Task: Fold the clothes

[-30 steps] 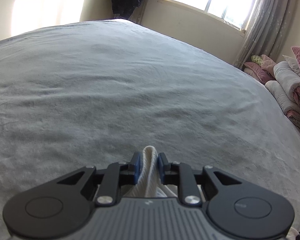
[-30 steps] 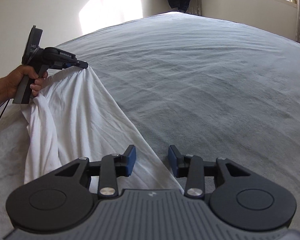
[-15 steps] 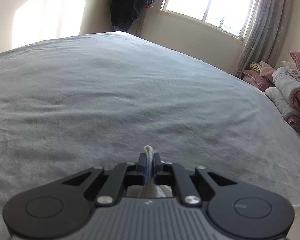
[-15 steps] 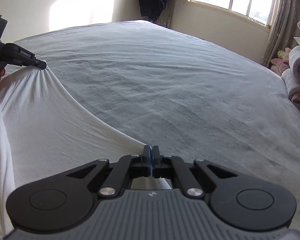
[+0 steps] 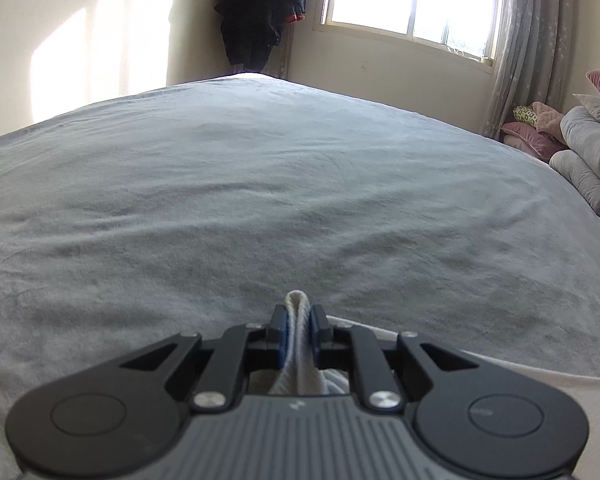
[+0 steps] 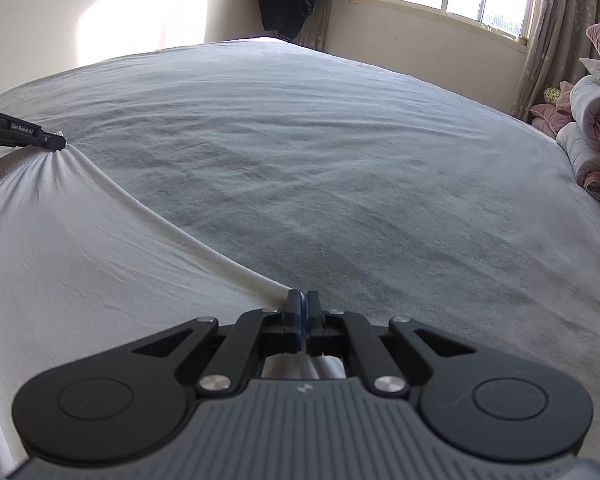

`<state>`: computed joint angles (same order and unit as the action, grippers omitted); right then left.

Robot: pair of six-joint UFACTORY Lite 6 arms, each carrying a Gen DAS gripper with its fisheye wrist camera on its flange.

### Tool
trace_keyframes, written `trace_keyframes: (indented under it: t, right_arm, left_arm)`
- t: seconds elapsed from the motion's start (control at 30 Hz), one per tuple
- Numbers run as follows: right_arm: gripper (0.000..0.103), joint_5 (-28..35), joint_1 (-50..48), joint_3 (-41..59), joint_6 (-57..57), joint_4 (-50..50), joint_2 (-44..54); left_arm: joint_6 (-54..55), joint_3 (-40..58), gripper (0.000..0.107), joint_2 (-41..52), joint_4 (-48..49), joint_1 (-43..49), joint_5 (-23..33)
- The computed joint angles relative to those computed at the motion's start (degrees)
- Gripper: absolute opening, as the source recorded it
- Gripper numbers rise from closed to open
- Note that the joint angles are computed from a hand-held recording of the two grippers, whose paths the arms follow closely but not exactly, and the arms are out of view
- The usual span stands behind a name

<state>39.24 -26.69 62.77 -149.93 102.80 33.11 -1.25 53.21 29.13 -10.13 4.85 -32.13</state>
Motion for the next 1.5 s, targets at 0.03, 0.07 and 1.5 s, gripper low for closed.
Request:
trace_keyframes:
  t: [0.03, 0.07, 1.5]
  right_arm:
    - [0.012, 0.4, -0.2, -0.1, 0.5, -0.1, -0.1]
    - [0.014, 0.6, -0.3, -0.2, 1.2, -0.4, -0.3]
    - [0.060, 18.7, -33.2, 15.2, 32.6, -37.5, -0.5]
  left_arm:
    - [2.9, 0.0, 0.028, -0.3, -2.7, -0.8, 0.1]
    - [5.8, -0.1, 0.035, -0.6, -5.7, -1.6, 0.3]
    - [39.2, 5.2, 0.084, -11.2, -55.5, -45.8, 10.0]
